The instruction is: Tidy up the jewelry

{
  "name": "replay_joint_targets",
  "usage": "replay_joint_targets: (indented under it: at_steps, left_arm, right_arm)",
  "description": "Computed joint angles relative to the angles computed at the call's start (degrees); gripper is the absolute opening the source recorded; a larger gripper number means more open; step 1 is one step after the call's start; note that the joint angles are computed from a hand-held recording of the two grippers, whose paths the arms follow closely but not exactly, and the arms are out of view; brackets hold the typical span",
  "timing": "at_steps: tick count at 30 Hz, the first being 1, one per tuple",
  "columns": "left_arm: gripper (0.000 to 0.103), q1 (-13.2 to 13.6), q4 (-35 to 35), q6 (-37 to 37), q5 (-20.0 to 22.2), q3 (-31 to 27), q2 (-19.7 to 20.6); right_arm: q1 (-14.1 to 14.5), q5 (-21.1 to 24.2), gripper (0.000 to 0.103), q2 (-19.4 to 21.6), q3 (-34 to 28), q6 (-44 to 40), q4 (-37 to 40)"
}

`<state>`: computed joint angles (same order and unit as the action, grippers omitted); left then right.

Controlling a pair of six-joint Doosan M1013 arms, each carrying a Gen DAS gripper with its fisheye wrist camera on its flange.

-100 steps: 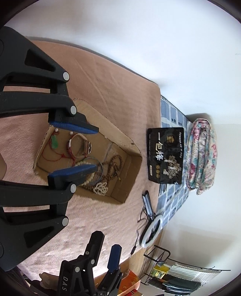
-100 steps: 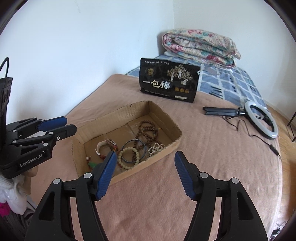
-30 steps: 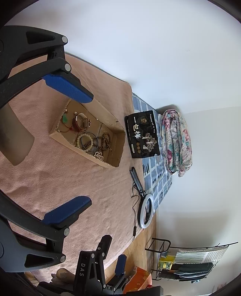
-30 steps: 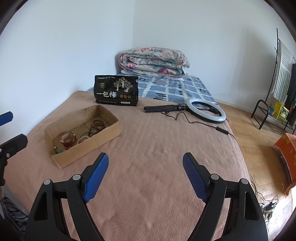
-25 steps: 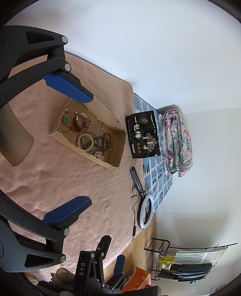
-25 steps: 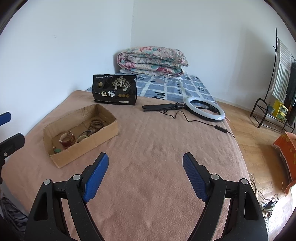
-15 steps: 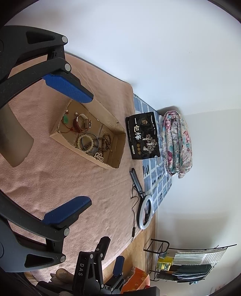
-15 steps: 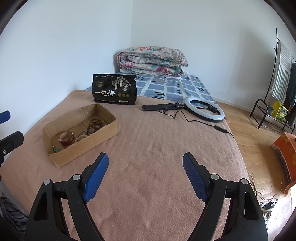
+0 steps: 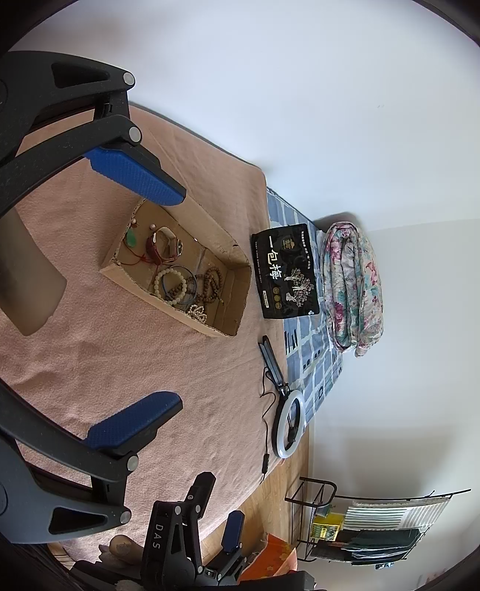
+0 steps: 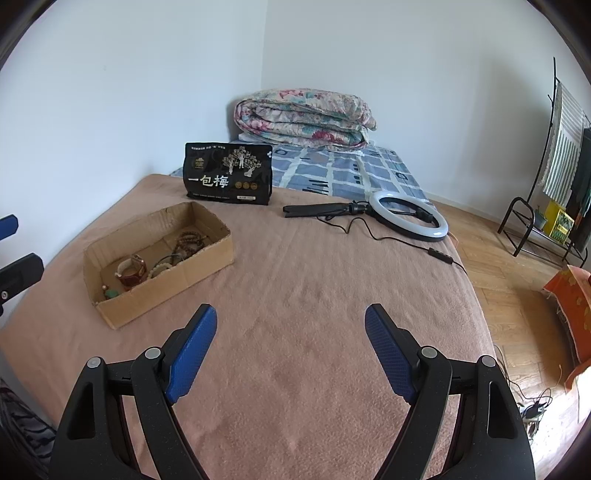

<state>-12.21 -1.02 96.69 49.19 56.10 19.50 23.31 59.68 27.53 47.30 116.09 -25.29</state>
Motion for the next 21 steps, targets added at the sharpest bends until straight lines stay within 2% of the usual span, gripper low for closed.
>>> replay_joint_targets:
  at_steps: [21]
  left_arm:
    - [0.102, 0.1, 0.0, 0.0, -0.1, 0.0, 0.1]
  right_arm:
    - [-0.1, -0.1, 0.082, -0.2, 0.4, -0.4, 0.3]
